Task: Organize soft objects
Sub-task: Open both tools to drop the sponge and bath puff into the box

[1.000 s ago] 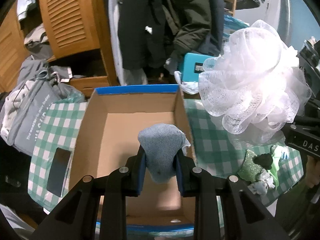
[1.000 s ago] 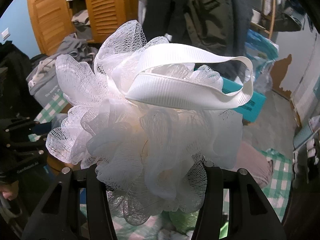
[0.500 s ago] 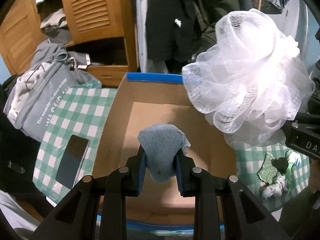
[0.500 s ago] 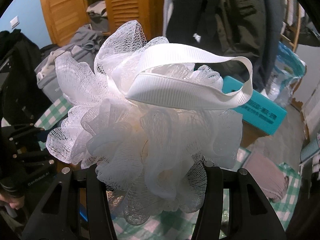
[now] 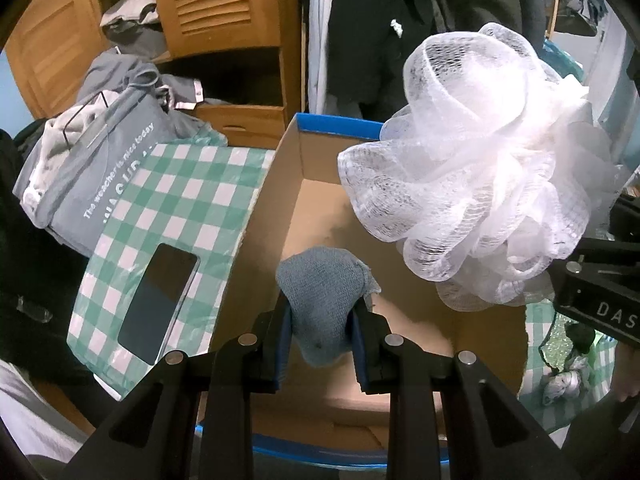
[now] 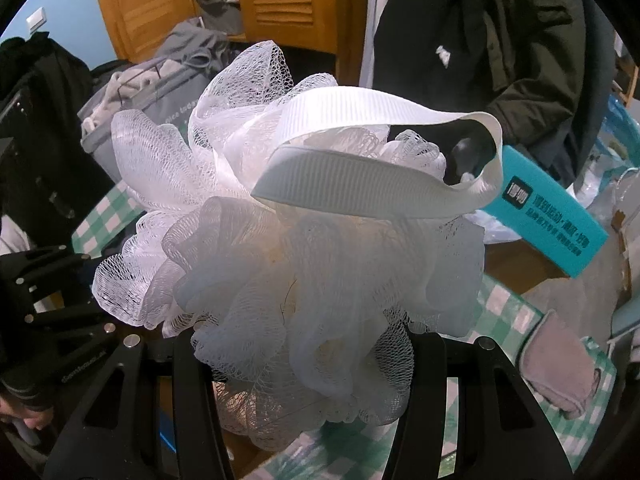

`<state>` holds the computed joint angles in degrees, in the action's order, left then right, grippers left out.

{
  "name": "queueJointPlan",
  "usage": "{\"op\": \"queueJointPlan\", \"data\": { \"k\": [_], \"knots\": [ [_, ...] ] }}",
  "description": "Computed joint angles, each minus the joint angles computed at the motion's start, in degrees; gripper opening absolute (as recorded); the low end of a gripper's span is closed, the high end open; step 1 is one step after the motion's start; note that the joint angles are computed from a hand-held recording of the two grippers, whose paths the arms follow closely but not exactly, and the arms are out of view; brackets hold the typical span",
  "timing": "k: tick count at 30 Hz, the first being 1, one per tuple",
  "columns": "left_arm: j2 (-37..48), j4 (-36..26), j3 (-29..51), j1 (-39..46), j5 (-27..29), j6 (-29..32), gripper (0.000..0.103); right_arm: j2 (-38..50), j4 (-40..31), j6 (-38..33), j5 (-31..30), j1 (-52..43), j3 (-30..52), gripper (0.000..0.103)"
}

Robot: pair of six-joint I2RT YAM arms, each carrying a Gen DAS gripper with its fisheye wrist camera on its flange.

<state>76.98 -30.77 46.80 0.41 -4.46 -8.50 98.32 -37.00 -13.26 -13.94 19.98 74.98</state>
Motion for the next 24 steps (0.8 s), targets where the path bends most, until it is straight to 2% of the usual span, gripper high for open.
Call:
{"op": "queueJointPlan", "data": {
  "k": [2,5,7,12,24],
  "knots": [
    [0.4,0.0,0.1,0.2,0.1,0.0,0.026,0.7,-0.2,0.5,0.6,0.6,0.4,0.051],
    [0.8,-0.2,0.1,0.2,-0.8,-0.1,0.032,2.2,-1.4,0.3,0.4,1.3,1.8,0.056],
    [0.2,-0.2,-0.2,0.3,-0.8,0.2,0.036,2.1,-0.8,0.7,0.9,1.9,1.2,0.07],
    [-1.0,-0.1,-0.6,0.2,-1.9,0.0,0.058,1.1,0.8,0.7,3.3,2.7,-0.5,0.077],
    [-2.6,-0.1,-0.5,-1.6,-0.7,-0.8,0.061,-1.9,0.4,1.4,2.1,-0.1,-0.9,0.078]
  ]
}}
